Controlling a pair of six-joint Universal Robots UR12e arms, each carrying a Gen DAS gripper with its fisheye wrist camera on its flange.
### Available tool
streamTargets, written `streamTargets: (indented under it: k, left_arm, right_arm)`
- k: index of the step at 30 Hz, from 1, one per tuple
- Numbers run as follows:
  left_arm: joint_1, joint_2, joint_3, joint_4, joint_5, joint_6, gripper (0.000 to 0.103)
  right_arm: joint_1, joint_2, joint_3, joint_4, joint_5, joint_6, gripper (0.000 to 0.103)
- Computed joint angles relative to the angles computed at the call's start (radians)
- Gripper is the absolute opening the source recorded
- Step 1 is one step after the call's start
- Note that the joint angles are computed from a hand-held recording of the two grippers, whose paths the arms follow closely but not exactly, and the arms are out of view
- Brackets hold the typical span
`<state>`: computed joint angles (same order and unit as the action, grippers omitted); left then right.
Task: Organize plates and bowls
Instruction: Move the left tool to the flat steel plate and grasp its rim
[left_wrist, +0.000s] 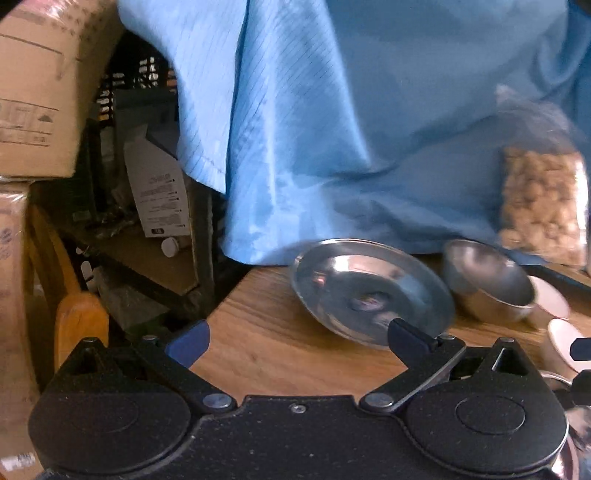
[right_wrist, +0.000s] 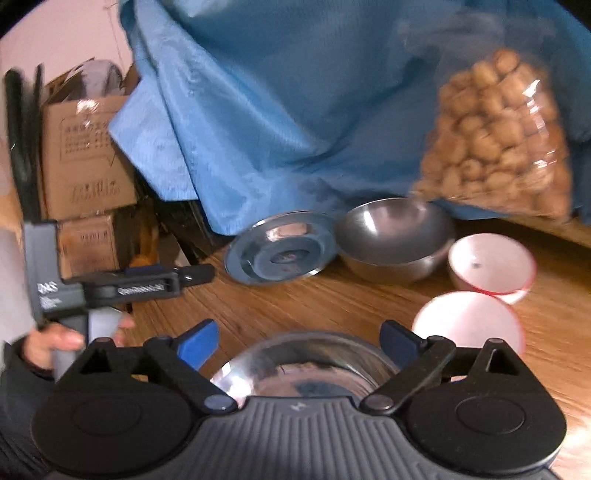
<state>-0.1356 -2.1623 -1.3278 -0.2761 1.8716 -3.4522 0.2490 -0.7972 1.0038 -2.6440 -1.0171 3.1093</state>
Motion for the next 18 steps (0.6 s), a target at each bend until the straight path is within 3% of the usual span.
streamTargets:
  k: [6, 10, 14, 18]
  left_arm:
    - [0.035, -0.046, 0.079, -0.053, -0.1, 0.074, 0.102]
    - [0.038, -0.071, 0.104, -0.025, -0.097, 0.133, 0.102]
    - [0.047, -0.081, 0.115, -0.049, -0.1, 0.11, 0.102]
    - [0.064, -0.084, 0.12, -0.073, -0.136, 0.053, 0.097]
  right_arm:
    - [0.034, 0.101, -0.177, 0.091, -0.034, 0.047, 0.097]
    - [0.05, 0.156, -0.268, 0.135, -0.047, 0.091, 0.097]
    - [0.064, 0.178, -0.299, 0.141, -0.124, 0.082, 0.097]
    - [0.067, 0.197, -0.334, 0.185, -0.136, 0.078, 0.091]
